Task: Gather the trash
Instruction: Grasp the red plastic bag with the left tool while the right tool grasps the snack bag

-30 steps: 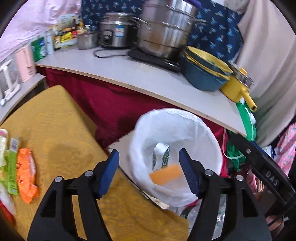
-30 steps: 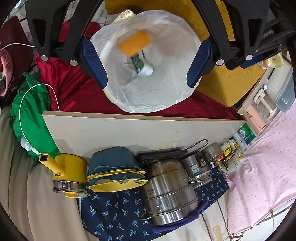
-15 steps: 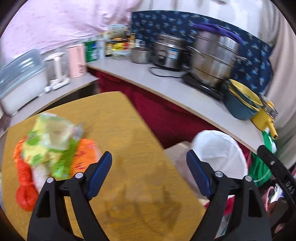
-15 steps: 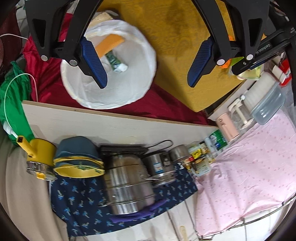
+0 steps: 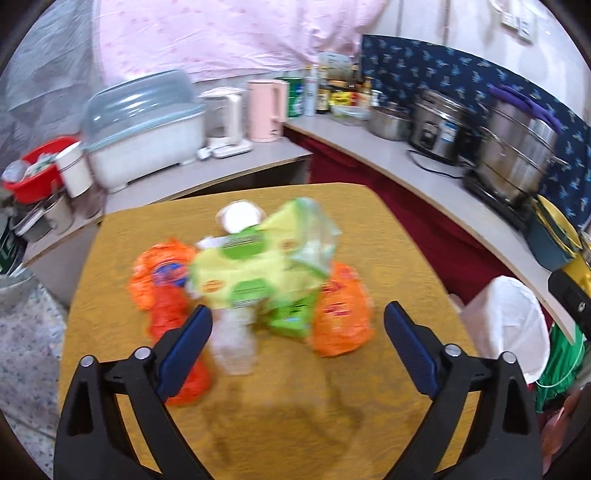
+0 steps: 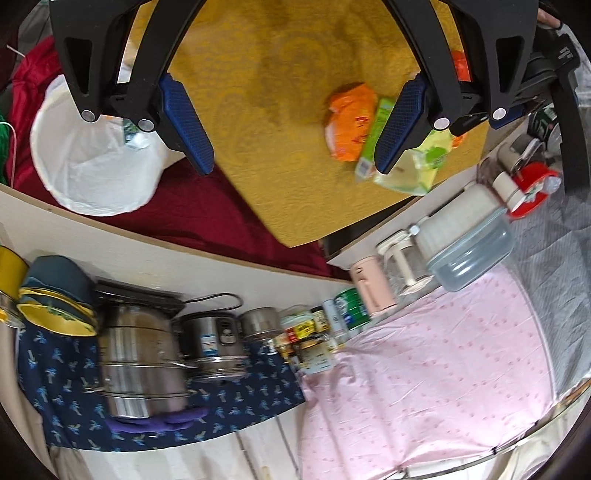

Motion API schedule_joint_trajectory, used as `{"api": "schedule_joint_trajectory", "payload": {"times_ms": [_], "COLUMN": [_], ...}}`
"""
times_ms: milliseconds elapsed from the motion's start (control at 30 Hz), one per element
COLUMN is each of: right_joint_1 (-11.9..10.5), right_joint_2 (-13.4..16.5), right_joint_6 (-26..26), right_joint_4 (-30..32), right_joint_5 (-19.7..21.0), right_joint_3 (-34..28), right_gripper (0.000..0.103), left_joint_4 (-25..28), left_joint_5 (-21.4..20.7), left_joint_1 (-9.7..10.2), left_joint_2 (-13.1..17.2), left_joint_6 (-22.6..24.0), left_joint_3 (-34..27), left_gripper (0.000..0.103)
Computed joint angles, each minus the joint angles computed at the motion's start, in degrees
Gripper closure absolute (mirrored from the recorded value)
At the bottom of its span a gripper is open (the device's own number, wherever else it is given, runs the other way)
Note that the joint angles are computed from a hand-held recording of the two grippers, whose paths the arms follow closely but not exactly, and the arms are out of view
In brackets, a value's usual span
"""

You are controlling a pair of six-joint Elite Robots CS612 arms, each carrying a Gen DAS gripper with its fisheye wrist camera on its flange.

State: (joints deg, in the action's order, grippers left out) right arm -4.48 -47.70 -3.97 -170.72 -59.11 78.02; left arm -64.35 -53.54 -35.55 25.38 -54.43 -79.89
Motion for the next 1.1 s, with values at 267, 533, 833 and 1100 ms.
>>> {"api": "schedule_joint_trajectory", "payload": {"times_ms": [267,533,833,1100], "right_joint_1": [3.8,7.1,10.2,11.8], "right_joint_2": [0.0,2.8,7.5,10.3], "right_joint_6": [-4.1,-4.3,-3.9,-5.1], "right_joint_4": [3.0,7.3,12.8,16.7], "right_joint_5": [0.4,0.4,-2.7,-5.8], "right_joint_3": [-0.3,-4.6,-12.0,-15.8], "right_gripper": [0.018,0.018,0.018,0.022], "left_joint_4": [9.2,11.4,10.9,9.7], "left_joint_5": [-2.9,-7.5,-12.9,-16.1], "left_joint_1": [2.02,4.15,6.35,7.21], "left_joint_2": [3.8,6.7,8.7,10.2], "left_joint_6": [-8.1,-12.9,-13.5,-12.7], "left_joint_3": [-8.3,-12.4,-12.2,-12.5], "left_gripper": [0.010,0.010,0.009,0.017]}}
